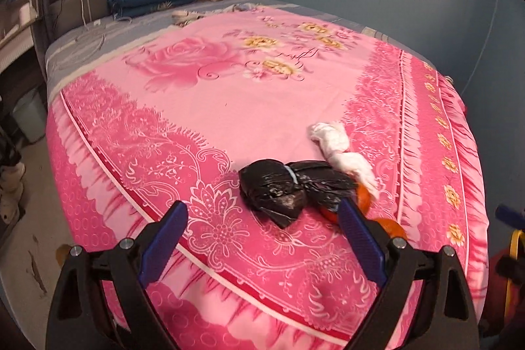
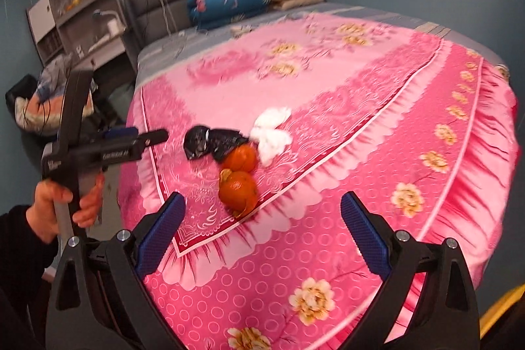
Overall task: Collect trash
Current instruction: 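Grasp the black plastic bag with the left tool while the right tool grasps a tangerine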
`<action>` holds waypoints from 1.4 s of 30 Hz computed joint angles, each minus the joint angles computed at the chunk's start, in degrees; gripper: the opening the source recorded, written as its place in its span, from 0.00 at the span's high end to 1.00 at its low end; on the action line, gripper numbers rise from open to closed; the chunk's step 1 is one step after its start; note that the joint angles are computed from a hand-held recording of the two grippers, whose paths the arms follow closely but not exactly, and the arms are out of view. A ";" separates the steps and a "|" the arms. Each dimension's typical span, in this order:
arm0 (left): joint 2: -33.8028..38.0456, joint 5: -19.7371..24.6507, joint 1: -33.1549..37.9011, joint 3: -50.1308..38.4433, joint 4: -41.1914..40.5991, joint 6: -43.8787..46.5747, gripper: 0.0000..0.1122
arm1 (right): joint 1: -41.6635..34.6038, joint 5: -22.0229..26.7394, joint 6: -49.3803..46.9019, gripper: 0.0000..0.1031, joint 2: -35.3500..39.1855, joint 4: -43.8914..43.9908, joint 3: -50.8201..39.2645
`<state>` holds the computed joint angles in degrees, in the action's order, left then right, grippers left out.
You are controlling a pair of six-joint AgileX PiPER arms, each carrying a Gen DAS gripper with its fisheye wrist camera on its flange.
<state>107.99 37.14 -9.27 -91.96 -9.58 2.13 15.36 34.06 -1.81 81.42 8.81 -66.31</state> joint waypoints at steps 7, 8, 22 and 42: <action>8.20 2.62 1.70 -8.70 -4.58 -2.05 0.21 | 3.75 -2.34 1.11 0.17 9.71 -2.45 -3.97; 9.13 2.94 1.74 -9.86 -4.72 -2.57 0.21 | 4.59 -3.05 1.91 0.17 11.31 -3.36 -4.66; 17.81 6.75 0.62 -18.66 -11.12 -1.75 0.40 | 5.74 1.41 5.64 0.31 24.64 -7.21 -16.31; 11.73 4.00 4.02 -11.31 -23.97 8.56 0.73 | 0.89 11.37 -2.96 0.67 26.24 9.45 -19.56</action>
